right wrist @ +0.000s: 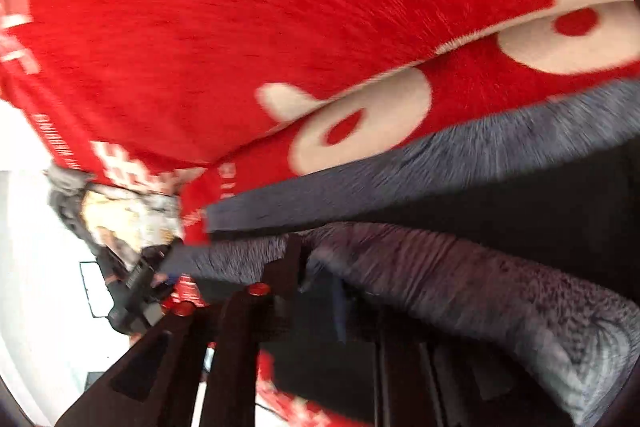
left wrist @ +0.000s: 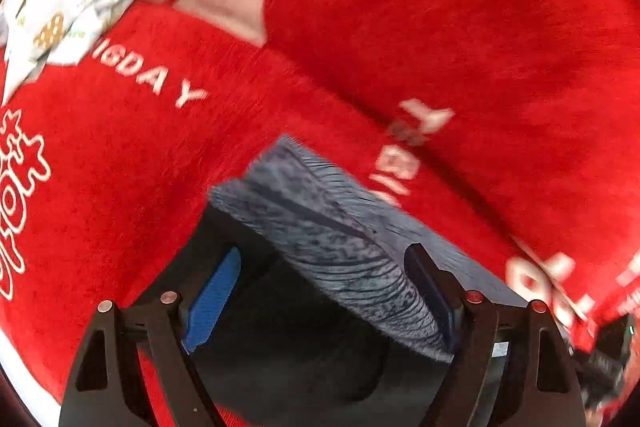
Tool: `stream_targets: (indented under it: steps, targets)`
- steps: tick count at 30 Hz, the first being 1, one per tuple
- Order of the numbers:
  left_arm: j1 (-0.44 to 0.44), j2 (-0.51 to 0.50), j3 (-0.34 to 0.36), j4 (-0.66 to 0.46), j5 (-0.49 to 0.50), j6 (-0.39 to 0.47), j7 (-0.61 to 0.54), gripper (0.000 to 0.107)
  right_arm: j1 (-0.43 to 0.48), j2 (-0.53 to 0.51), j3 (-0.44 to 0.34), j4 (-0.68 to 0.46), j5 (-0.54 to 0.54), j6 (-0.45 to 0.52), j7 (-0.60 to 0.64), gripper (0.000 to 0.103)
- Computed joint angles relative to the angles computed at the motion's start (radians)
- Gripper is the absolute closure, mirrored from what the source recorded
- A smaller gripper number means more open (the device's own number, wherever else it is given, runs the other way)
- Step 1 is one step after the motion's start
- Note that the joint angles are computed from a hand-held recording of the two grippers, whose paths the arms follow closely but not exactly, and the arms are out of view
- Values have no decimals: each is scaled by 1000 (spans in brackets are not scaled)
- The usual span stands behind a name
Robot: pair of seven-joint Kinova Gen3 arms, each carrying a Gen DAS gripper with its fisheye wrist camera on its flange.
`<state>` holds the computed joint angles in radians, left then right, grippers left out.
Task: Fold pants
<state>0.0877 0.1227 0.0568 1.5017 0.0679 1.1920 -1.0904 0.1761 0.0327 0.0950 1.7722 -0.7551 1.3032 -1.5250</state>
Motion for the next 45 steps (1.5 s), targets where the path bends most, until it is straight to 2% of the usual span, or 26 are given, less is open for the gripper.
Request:
stream_targets:
  steps: [2,4,5,6,8,10,13,14,15,16,17,20,25,27,28,31,33,35,37,39,40,41,42,43,45]
  targets:
    - [23,30,0,-30,-57,18,68,23,39,38,-26,3,-13,3,21,71]
    - [40,15,-3,-62,-115,36,110,23,111,68,-56,0,-83,42,59,55]
    - [49,6,-2,-80,-147,52,123,23,120,77,-47,-11,-106,73,78,39]
    - [58,-3,2,-110,-184,85,122,23,110,70,-25,-34,-113,107,95,33]
    - [82,-9,9,-157,-224,143,84,23,111,48,-18,-69,-105,150,120,33]
    - [90,-12,37,-175,-209,176,27,23,113,22,2,-83,-108,202,144,33]
    - [151,16,79,-160,-162,230,5,23,24,34,77,-83,-18,217,108,34]
    - [189,29,83,-151,-143,256,22,23,-6,48,97,-85,7,199,94,38]
    - [212,34,106,-139,-108,265,41,23,-17,53,133,-69,17,189,70,55]
    - [224,24,116,-130,-70,257,43,23,-10,40,152,-68,10,195,52,55]
    - [249,4,131,-112,-39,236,46,23,16,12,164,-57,-14,196,50,54]
    - [326,3,179,-131,8,234,12,23,151,-67,175,-54,-52,259,104,36]
    - [418,73,228,-208,156,188,-62,23,294,-201,318,-88,115,446,36,36]
    - [445,115,239,-242,207,165,-106,23,369,-232,363,-100,195,505,68,36]
    - [463,139,245,-265,233,154,-112,23,415,-247,410,-104,236,544,95,36]
    - [476,208,258,-295,318,101,-137,23,523,-261,538,-113,350,603,167,36]
    - [519,245,243,-342,325,101,-91,23,588,-256,615,-90,383,628,244,36]
    - [539,258,237,-342,344,70,-70,23,625,-215,707,-68,387,649,325,36]
    - [557,271,241,-359,332,79,-47,23,624,-187,796,-29,381,680,406,36]
    - [569,273,241,-358,321,80,-51,23,661,-159,835,20,343,715,465,35]
    - [575,281,241,-365,321,81,-44,23,681,-150,827,54,322,717,472,37]
    - [577,291,244,-364,328,74,-45,23,689,-159,801,82,311,711,463,46]
    - [588,303,243,-378,321,78,-34,23,707,-156,765,96,301,703,451,86]
    - [602,313,239,-398,308,85,-21,23,710,-141,748,103,281,712,438,99]
    - [613,320,236,-430,307,82,4,23,706,-128,738,72,208,743,428,99]
